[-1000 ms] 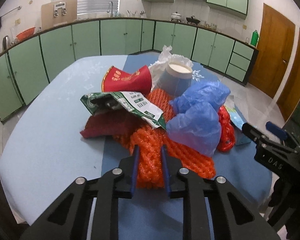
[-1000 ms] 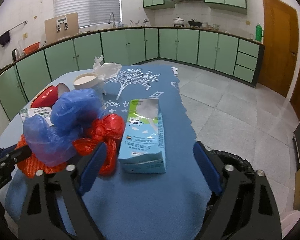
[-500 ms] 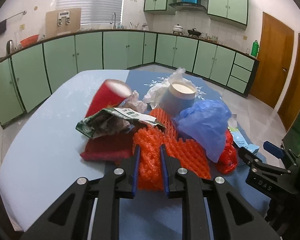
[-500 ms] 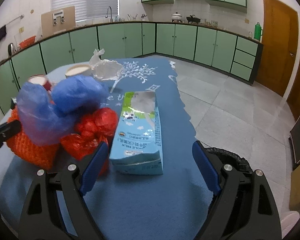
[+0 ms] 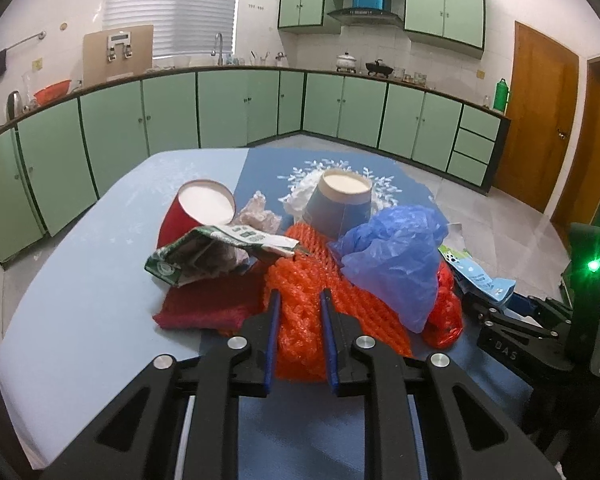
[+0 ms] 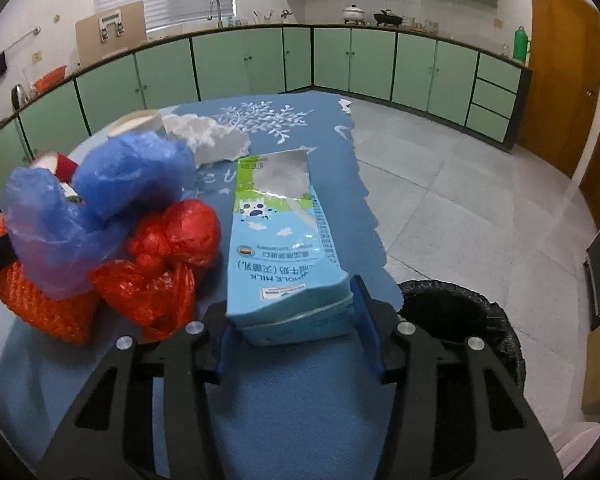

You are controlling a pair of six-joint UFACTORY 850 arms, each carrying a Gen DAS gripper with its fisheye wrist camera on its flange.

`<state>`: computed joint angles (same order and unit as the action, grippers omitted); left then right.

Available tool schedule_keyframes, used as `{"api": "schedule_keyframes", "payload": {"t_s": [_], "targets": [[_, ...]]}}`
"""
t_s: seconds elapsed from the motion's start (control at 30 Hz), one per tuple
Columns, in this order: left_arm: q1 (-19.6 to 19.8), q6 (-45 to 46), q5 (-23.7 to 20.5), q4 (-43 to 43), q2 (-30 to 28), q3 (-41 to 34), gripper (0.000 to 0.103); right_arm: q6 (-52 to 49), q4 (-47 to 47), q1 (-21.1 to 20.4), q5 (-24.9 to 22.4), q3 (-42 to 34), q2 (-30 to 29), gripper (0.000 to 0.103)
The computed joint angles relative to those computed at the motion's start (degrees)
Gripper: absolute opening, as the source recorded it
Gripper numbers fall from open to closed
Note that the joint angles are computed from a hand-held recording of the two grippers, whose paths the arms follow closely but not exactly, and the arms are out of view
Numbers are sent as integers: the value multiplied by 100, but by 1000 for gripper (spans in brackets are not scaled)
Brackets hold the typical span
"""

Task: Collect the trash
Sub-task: 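Lift the orange net and milk carton and carry both over the black bin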

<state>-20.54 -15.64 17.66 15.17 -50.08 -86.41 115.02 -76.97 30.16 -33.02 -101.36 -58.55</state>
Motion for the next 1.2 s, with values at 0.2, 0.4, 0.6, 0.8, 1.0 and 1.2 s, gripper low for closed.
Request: {"api": "schedule_keyframes", "payload": {"t_s": [0.2,0.4,0.6,0.8,1.0,1.2], "targets": [[24,123,481,-129,304,338,19,564,-713,143,-383,369,366,48],[49,137,958,-141,591,591,19,1038,-1225,196,-564,721,754,48],[46,199,1317,-219,728,659,19,1399,-1574,249,-743,1024,1033,48],[72,416,1573,-575,804,690,19,1674,-1791,257,-799,1283,1220,48],[87,121,1561,-228,751,550,19,1802,-1856,327,-960,1398,1285,48],[9,-404,1462,613,607,386,19,1966,-1783,353,-1189,1772,1552,48]]}}
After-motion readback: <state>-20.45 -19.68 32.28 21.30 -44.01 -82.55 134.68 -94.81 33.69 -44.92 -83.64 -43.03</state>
